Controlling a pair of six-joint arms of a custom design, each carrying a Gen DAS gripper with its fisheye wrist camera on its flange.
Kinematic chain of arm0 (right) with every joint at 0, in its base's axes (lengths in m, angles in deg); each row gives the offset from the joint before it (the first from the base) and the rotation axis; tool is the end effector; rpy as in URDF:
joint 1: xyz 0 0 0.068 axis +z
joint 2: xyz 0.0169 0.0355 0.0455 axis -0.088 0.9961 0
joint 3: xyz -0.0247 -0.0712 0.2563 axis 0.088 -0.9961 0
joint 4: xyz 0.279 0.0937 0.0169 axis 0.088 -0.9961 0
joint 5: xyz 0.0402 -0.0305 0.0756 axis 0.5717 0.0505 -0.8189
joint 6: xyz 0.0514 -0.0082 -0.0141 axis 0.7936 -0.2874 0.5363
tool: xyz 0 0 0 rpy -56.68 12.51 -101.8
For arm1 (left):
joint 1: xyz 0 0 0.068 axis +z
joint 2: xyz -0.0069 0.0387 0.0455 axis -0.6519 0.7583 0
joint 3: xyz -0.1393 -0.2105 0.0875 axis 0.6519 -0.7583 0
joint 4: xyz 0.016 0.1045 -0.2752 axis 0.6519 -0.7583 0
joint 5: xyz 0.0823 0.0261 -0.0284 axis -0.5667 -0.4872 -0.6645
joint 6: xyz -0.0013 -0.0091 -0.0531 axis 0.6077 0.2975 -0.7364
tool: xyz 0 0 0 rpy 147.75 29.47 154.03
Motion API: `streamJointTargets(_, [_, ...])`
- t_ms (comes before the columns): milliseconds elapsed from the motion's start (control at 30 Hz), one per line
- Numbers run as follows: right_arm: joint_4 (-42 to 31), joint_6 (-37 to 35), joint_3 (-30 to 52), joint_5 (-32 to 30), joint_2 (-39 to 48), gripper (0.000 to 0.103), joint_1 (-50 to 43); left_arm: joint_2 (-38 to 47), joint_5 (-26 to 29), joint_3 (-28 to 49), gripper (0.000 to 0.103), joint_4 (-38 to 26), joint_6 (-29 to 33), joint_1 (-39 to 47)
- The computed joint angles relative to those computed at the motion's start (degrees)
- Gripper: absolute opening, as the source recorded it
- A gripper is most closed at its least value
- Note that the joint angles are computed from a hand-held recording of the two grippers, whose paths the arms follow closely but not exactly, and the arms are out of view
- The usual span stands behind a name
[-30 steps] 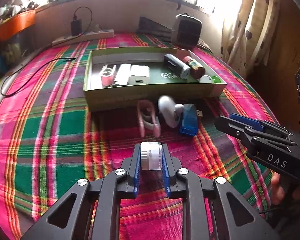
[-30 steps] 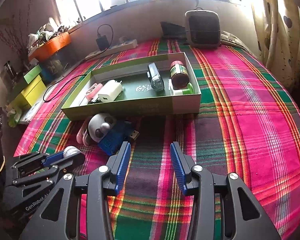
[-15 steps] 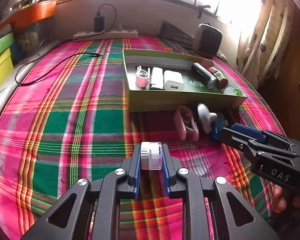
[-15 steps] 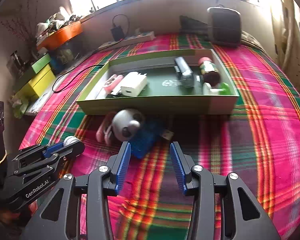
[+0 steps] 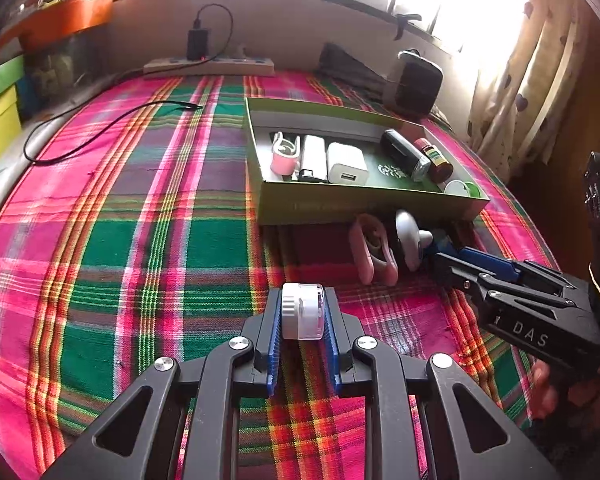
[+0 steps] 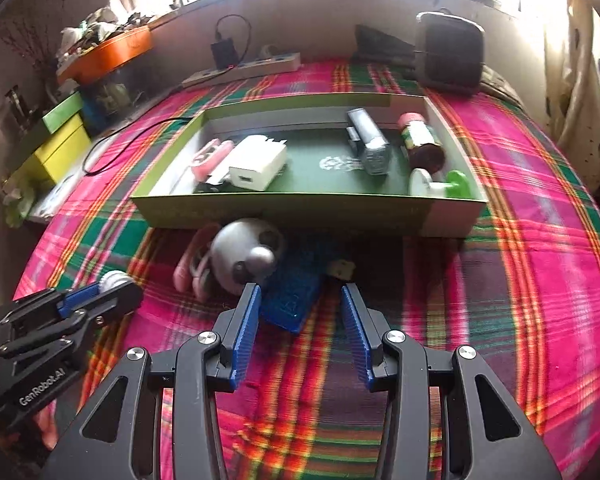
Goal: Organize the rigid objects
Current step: 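Lift the white lid with the left tool while the right tool approaches the blue USB device, then close the right tool on the blue USB device while the left tool holds the white lid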
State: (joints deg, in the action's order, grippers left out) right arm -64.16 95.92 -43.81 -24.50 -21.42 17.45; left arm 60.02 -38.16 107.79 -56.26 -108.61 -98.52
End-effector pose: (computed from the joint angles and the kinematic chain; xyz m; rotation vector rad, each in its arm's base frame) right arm 0.2179 0.0926 0.1617 -0.3681 2.4641 0.2963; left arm 0.1686 -0.2363 0.1539 -0.1086 2.4126 -0.2560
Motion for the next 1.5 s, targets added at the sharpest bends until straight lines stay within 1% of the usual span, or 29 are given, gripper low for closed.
streamJointTargets(300, [-0.5,-2.6,-0.2,1.5,-0.4,0.043,-2.0,0.0,0.1,-0.1,0.019,0.1,0.1,0.0])
streamJointTargets(500, [0.3,-4.9,0.7,3.8,1.6,0.043,-0.4,0.6,0.0,0.4,0.019,0.0,0.4,0.0])
streamJointTargets(667, [0.9,-5.2,0.9,2.8,2.1,0.042,-0.9,1.1,0.1,0.8,0.019,0.1,0.6,0.3])
streamJointTargets(733, [0.9,-5.2,0.9,2.5,2.1,0.038,-1.1,1.0,0.2,0.7,0.019,0.1,0.6,0.3])
streamJointTargets(767, [1.0,-5.1,0.9,2.4,2.2,0.032,-1.2,1.1,0.1,0.8,0.019,0.1,0.6,0.3])
streamJointTargets(800, [1.1,-5.1,0.8,1.8,2.0,0.029,-1.5,1.1,0.1,0.8,0.019,0.0,0.6,0.2])
streamJointTargets(967, [1.1,-5.2,0.6,1.0,1.7,0.027,-1.6,1.2,0.1,0.9,0.019,0.1,0.5,0.1])
streamJointTargets(1033, [1.1,-5.1,0.6,0.9,1.7,0.024,-1.6,1.2,0.0,0.9,0.019,-0.1,0.5,0.1])
streamJointTargets(1500, [1.1,-4.9,0.5,-0.3,1.4,0.023,-2.3,1.4,0.1,1.2,0.019,-0.1,0.7,0.2])
